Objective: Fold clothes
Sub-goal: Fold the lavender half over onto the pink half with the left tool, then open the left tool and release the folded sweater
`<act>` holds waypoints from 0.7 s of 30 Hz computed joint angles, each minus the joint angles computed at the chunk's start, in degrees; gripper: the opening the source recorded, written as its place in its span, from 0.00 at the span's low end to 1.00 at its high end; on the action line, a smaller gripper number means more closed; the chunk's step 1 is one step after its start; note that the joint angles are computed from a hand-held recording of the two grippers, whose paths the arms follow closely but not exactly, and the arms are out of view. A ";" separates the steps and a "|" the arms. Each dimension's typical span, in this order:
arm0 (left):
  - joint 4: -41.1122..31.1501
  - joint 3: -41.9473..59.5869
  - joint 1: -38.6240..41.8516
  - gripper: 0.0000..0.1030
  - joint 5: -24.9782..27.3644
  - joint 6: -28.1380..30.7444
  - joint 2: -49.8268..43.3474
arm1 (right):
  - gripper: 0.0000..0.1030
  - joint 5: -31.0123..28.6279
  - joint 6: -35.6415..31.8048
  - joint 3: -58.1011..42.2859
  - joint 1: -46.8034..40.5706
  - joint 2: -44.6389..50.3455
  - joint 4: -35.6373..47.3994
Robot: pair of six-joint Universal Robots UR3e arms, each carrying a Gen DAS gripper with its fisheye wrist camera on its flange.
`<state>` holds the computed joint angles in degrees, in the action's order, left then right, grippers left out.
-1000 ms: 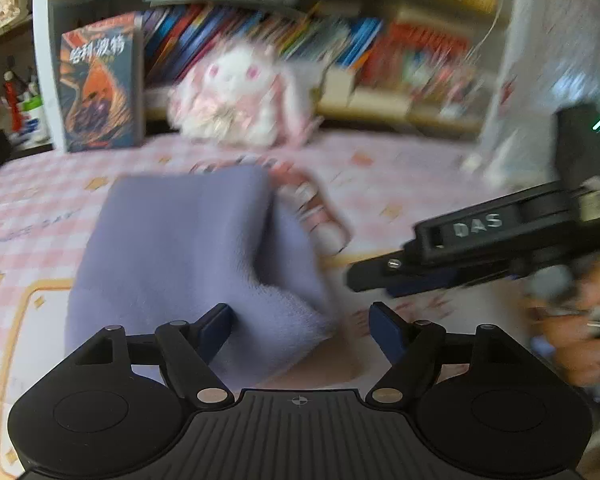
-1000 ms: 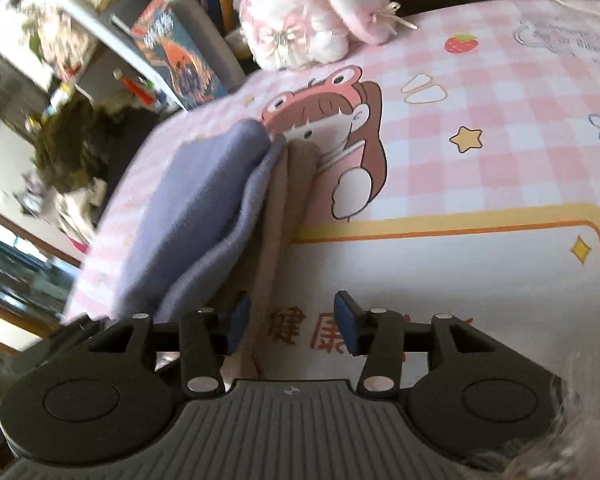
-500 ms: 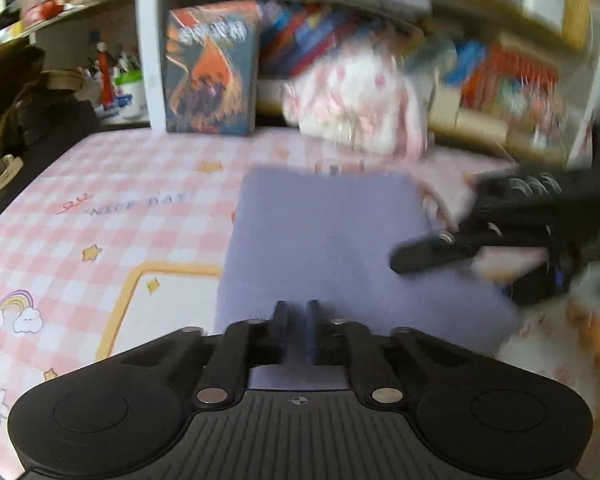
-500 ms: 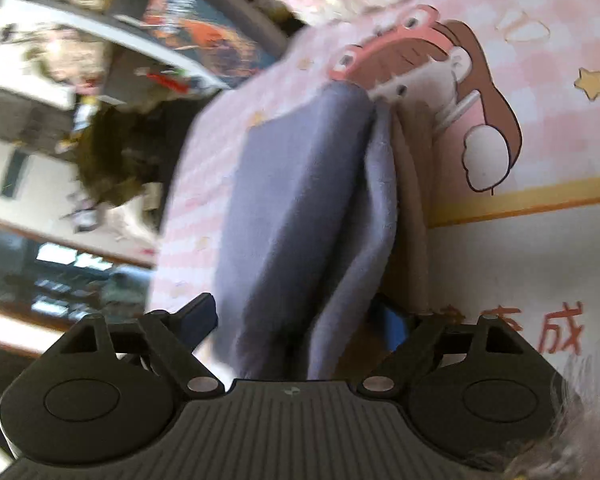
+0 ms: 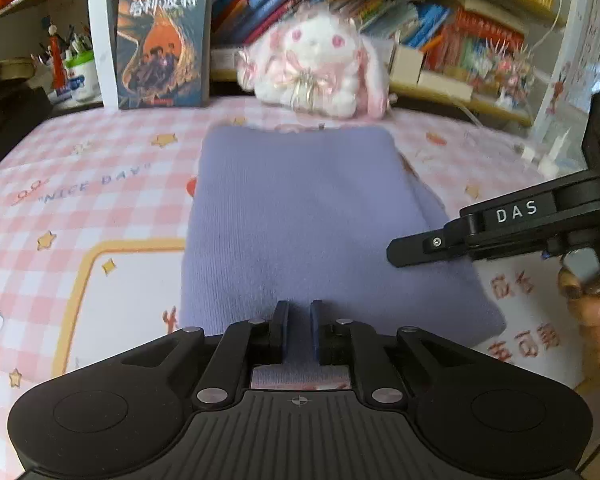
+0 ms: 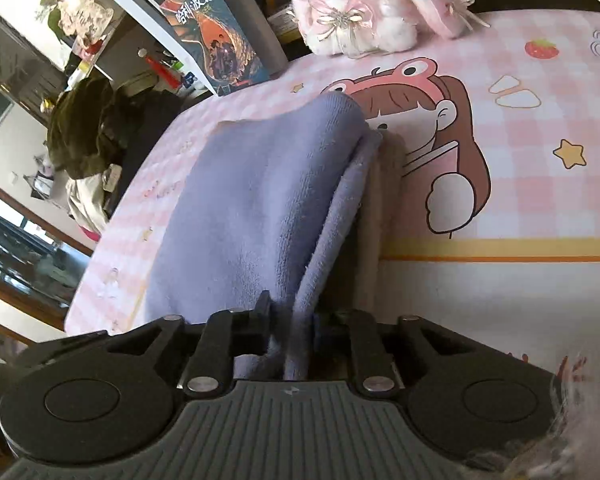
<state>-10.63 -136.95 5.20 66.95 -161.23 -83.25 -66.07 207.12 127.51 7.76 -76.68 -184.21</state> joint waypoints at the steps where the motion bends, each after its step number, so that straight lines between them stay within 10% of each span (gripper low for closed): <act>1: 0.34 -0.53 0.94 0.12 -1.37 0.00 1.11 | 0.27 0.10 0.59 -0.12 -0.16 -0.25 0.11; 3: 0.52 -1.07 2.59 0.12 -4.21 0.15 2.61 | 0.36 -1.55 2.06 -0.24 0.33 -0.81 -0.80; 6: 0.47 0.59 1.12 0.12 -3.05 0.26 0.38 | 0.15 -4.49 -0.68 -2.46 2.48 -0.08 -1.35; 12: 0.37 2.04 -0.37 0.12 -1.56 -2.02 -4.79 | 0.14 -15.17 -11.82 -4.32 8.37 0.32 -4.07; 16: 0.37 1.52 -0.27 0.13 -1.48 -2.18 -4.44 | 0.15 -10.47 -7.39 -2.40 3.89 3.37 -3.60; 21: 0.53 0.85 -1.85 0.20 0.19 -3.74 -0.90 | 0.38 -11.58 -8.37 -1.39 4.27 -0.83 -1.34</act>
<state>-10.10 -136.10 3.35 67.13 -164.97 -84.15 -77.65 198.75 126.12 12.04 -77.50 -185.55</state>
